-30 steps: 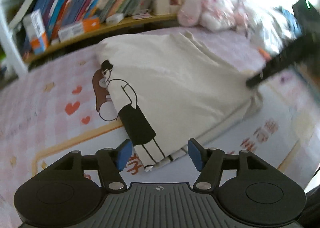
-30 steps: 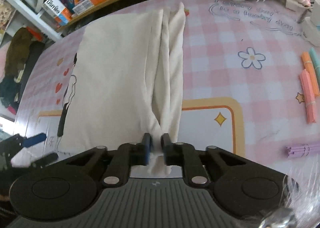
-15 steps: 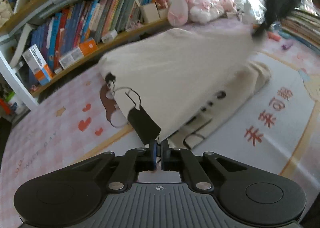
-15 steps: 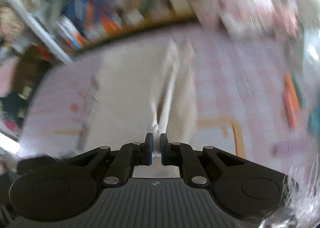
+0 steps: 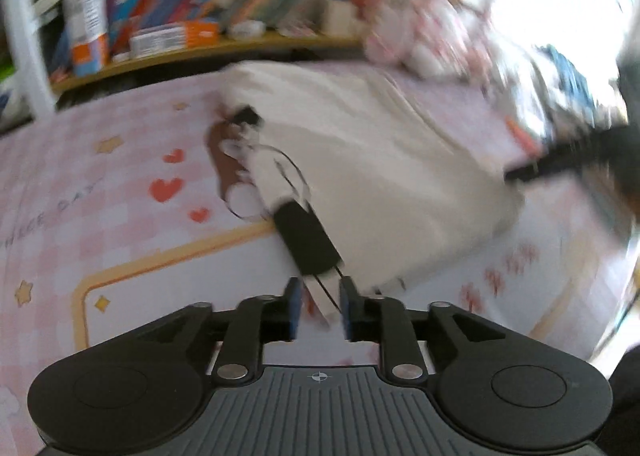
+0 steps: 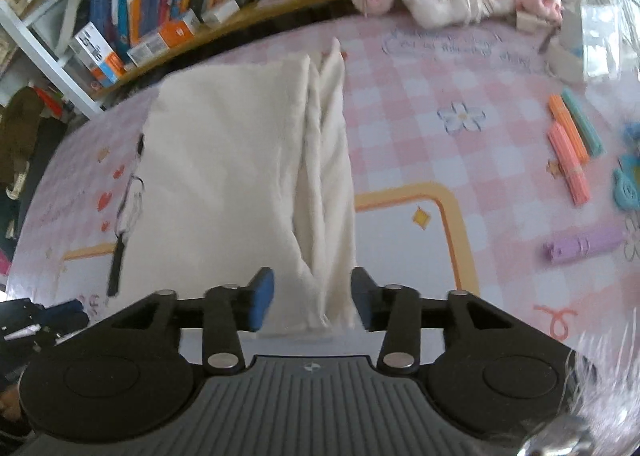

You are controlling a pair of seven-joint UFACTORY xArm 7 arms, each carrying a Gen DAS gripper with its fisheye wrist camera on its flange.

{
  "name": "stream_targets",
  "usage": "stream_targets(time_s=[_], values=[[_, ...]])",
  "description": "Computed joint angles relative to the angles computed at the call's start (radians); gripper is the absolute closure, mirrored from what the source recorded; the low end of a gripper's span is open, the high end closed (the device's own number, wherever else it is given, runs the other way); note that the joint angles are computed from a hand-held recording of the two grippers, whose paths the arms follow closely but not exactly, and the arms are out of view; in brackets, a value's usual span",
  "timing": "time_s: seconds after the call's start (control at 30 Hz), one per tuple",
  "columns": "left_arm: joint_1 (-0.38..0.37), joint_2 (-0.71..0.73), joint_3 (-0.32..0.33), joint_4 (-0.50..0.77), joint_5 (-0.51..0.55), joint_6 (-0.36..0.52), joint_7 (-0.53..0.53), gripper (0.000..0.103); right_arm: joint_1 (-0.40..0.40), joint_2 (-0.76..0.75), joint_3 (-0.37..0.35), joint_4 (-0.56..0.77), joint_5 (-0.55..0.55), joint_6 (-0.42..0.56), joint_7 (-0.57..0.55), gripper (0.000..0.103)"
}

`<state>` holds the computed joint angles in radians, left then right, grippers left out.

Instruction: Fold clothes

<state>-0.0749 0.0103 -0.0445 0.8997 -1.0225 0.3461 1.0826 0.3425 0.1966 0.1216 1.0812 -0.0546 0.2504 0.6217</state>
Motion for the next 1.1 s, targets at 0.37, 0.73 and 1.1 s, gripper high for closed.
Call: stream_targets(time_s=[0.37, 0.73, 1.1], values=[[0.080, 0.233, -0.055, 0.299, -0.006, -0.009, -0.230, 0.071, 0.044, 0.077, -0.033, 0.124, -0.072, 0.046, -0.103, 0.089], [0.126, 0.544, -0.095, 0.675, 0.279, 0.086, -0.524, 0.054, 0.064, 0.071, -0.093, 0.112, -0.235, 0.114, 0.112, 0.062], [0.217, 0.824, -0.228, 1.034, 0.345, 0.197, -0.707, 0.046, 0.002, 0.091, -0.021, 0.112, -0.065, 0.115, 0.006, 0.062]])
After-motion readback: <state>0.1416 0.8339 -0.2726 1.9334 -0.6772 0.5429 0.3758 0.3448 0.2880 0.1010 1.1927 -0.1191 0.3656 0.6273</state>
